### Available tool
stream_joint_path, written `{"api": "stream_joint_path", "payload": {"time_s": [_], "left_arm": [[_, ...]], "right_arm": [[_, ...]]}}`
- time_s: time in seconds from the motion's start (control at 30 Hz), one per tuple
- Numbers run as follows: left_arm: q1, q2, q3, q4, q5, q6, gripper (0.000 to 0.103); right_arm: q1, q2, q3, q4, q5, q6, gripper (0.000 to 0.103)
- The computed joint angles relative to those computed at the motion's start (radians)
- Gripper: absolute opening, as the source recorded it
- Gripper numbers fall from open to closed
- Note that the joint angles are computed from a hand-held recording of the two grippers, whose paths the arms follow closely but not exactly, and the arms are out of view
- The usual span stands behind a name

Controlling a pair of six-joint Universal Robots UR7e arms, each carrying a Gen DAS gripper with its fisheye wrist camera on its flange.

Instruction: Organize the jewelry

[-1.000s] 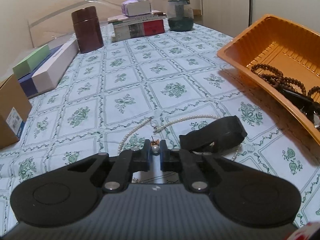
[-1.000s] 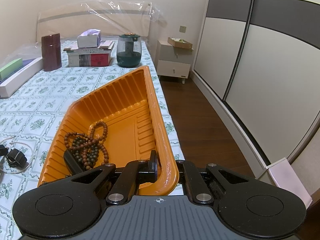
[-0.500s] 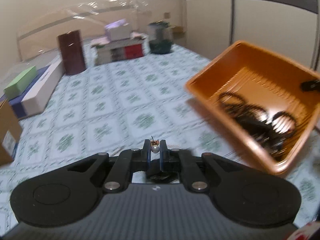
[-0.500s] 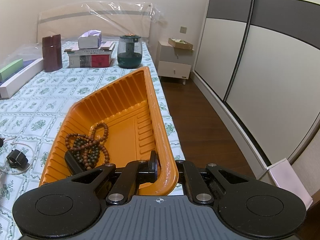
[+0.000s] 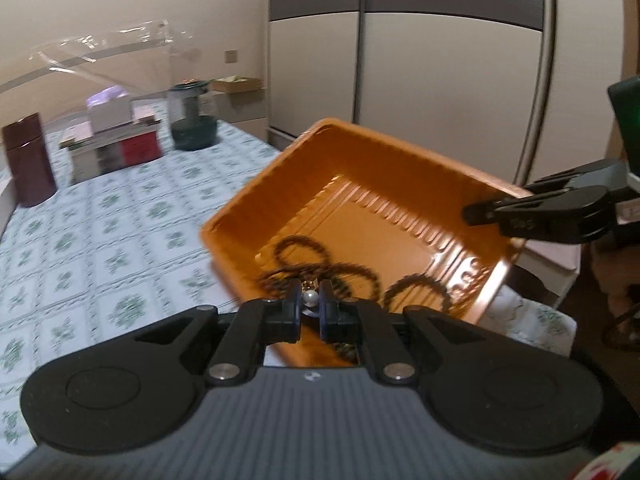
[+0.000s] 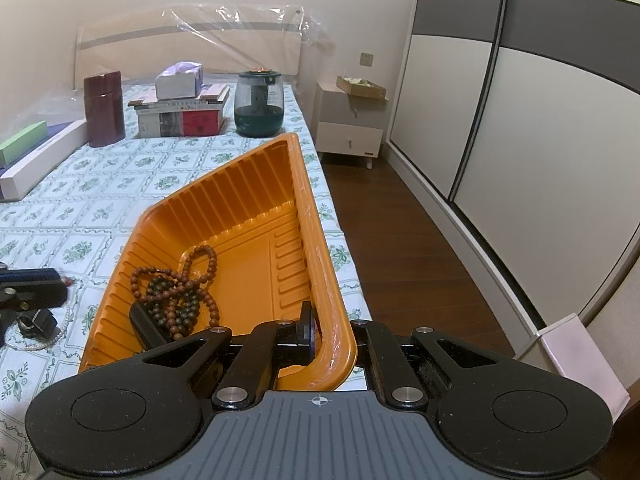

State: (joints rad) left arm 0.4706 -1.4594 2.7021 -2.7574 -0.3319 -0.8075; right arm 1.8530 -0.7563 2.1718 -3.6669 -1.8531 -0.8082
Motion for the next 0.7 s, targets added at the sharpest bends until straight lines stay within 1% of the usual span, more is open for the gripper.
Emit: {"api": "stream_joint_path", "payload": {"time_s": [0.1, 0.27, 0.37, 0.7], "left_arm": [[0.016, 0.074, -0.014, -0.138, -0.012, 0.094, 0.007], [0.037, 0.134, -0.029, -0.258, -0.031, 0.184, 0.007], [0.049, 0.162, -0.037, -0.306, -0.042, 0.215, 0.007], [0.076, 0.223, -0.049, -0.408, -0.069, 0.28, 0.007]], "right_arm": [[-0.001, -0.001, 0.0, 0.001, 0.002, 0.0, 0.006], [-0.003, -0.003, -0.001, 0.005, 0.005, 0.001, 0.006], [-0.004, -0.003, 0.0, 0.005, 0.005, 0.002, 0.006], [-0.003, -0.001, -0.002, 0.005, 0.005, 0.003, 0.006]]}}
